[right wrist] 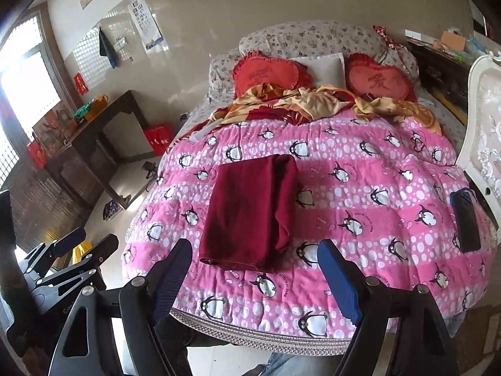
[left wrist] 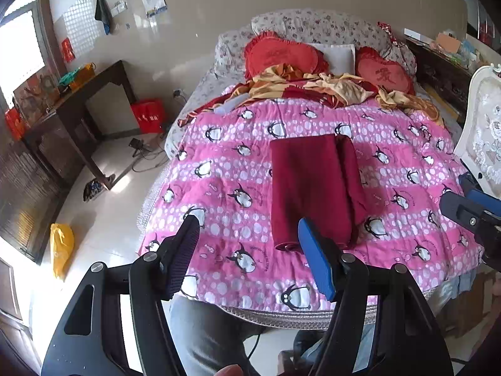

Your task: Fold small clothes

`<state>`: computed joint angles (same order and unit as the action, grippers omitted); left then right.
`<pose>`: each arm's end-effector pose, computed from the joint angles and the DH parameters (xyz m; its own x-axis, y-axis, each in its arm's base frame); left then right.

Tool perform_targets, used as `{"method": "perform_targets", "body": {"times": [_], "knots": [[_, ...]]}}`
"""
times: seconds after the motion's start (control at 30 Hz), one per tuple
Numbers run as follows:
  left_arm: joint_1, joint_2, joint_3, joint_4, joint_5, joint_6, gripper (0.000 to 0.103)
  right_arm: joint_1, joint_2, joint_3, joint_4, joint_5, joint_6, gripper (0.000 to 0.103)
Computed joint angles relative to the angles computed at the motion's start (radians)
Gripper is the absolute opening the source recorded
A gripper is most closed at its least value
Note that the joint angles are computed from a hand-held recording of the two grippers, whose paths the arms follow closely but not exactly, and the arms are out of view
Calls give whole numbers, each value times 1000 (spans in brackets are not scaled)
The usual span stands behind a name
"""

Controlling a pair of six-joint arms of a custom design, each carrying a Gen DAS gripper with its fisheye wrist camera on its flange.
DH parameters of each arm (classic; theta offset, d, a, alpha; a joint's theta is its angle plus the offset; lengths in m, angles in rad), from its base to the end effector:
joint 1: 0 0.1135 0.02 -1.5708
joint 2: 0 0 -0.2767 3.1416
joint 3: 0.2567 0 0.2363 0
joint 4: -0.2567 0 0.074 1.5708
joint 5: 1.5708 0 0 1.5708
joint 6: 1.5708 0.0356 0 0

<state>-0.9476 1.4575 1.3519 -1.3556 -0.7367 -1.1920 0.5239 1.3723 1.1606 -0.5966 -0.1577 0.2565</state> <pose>0.1556 -0.1755 0.3242 -0.7335 -0.1586 -0.6609 -0.3324 0.9319 0.1453 0.2370 0.1434 0.3165 -0.7548 -0.1467 -0.6393 -0.4099 0.8664 0.2851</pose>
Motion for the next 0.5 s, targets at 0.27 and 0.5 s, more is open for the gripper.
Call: {"method": "perform_targets", "body": {"times": [0.27, 0.5], "knots": [[106, -17, -80, 130, 61, 125, 66, 23, 116, 53, 19, 16, 2, 80], [150, -28, -126, 182, 88, 160, 66, 37, 172, 78, 23, 29, 6, 80]]}}
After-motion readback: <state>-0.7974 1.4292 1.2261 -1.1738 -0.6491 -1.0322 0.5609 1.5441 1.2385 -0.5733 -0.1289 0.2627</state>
